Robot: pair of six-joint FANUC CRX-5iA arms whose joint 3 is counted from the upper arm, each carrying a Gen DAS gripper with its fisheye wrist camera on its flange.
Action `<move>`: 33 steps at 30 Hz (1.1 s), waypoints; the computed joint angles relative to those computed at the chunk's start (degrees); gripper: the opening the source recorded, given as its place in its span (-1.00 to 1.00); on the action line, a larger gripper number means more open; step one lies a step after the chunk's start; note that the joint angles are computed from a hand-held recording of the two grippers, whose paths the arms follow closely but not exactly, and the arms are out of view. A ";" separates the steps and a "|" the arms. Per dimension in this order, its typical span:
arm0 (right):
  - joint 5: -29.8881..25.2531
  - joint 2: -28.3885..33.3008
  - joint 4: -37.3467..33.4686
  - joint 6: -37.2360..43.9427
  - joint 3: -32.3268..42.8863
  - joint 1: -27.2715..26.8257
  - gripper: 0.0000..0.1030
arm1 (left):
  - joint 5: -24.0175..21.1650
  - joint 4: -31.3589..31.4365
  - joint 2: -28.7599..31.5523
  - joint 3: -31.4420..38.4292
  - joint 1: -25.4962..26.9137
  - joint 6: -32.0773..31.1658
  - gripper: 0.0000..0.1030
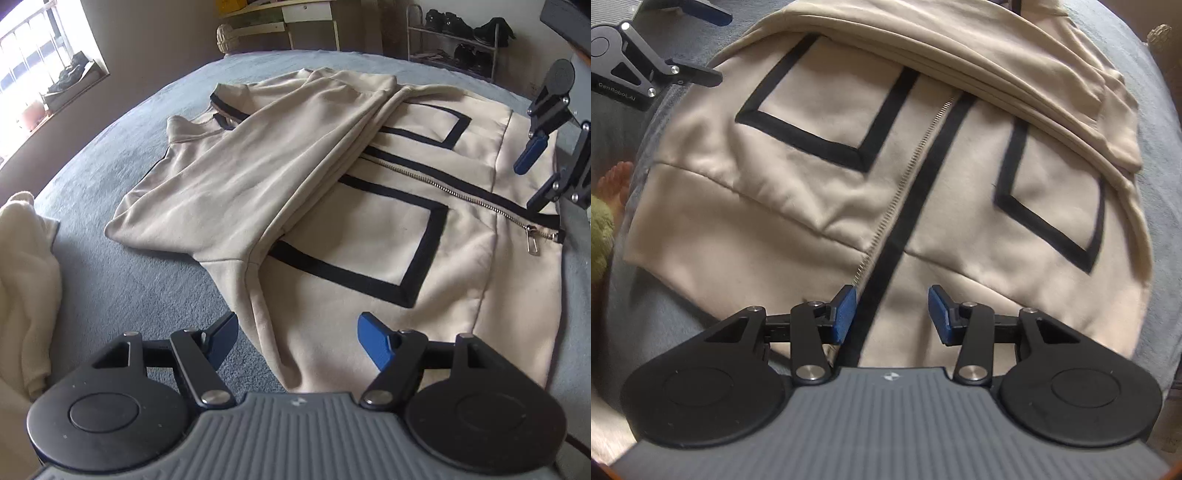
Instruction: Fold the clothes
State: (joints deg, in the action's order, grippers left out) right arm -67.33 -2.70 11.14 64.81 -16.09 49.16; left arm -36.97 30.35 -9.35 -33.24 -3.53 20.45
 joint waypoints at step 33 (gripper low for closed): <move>-1.07 -16.48 -6.79 -27.32 -10.53 -15.86 -0.29 | -4.82 14.54 3.29 -4.92 -6.54 -18.76 0.33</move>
